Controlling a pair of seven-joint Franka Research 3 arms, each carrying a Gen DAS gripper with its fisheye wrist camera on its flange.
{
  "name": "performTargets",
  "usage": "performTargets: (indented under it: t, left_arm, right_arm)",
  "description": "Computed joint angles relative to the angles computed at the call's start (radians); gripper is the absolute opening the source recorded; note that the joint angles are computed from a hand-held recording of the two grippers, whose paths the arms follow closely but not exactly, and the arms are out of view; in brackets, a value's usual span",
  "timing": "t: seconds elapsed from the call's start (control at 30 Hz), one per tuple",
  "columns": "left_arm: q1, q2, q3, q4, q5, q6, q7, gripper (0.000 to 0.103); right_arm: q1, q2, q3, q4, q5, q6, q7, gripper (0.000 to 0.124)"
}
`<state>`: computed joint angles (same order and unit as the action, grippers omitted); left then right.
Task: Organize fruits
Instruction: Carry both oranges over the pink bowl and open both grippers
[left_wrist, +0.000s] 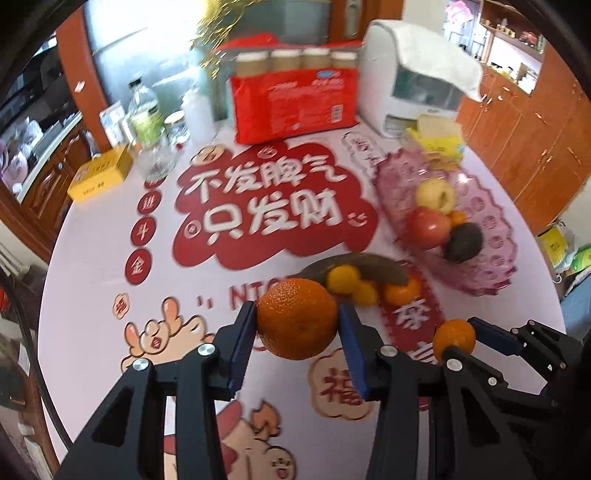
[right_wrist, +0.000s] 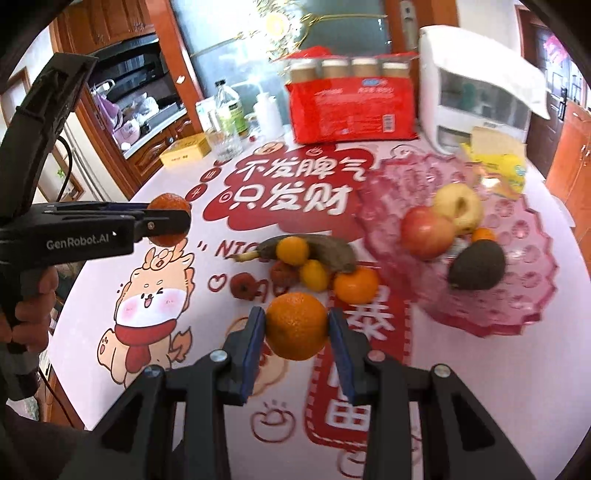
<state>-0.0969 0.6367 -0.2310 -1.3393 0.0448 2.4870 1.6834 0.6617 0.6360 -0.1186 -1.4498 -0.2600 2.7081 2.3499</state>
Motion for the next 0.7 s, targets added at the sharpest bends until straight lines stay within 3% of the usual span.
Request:
performTargets:
  t: [0.33, 0.7]
  left_arm:
    - [-0.085, -0.036, -0.026, -0.011, 0.013, 0.045, -0.056, 0.043]
    - [-0.198, 0.077, -0.005, 0.173, 0.072, -0.04, -0.16, 0.043]
  right_arm:
    - [-0.005, -0.19, -0.064, -0.264, -0.126, 0.106, 0.081, 0.036]
    - [-0.101, -0.284, -0.062, -0.401, -0.214, 0.19, 0.1, 0.036]
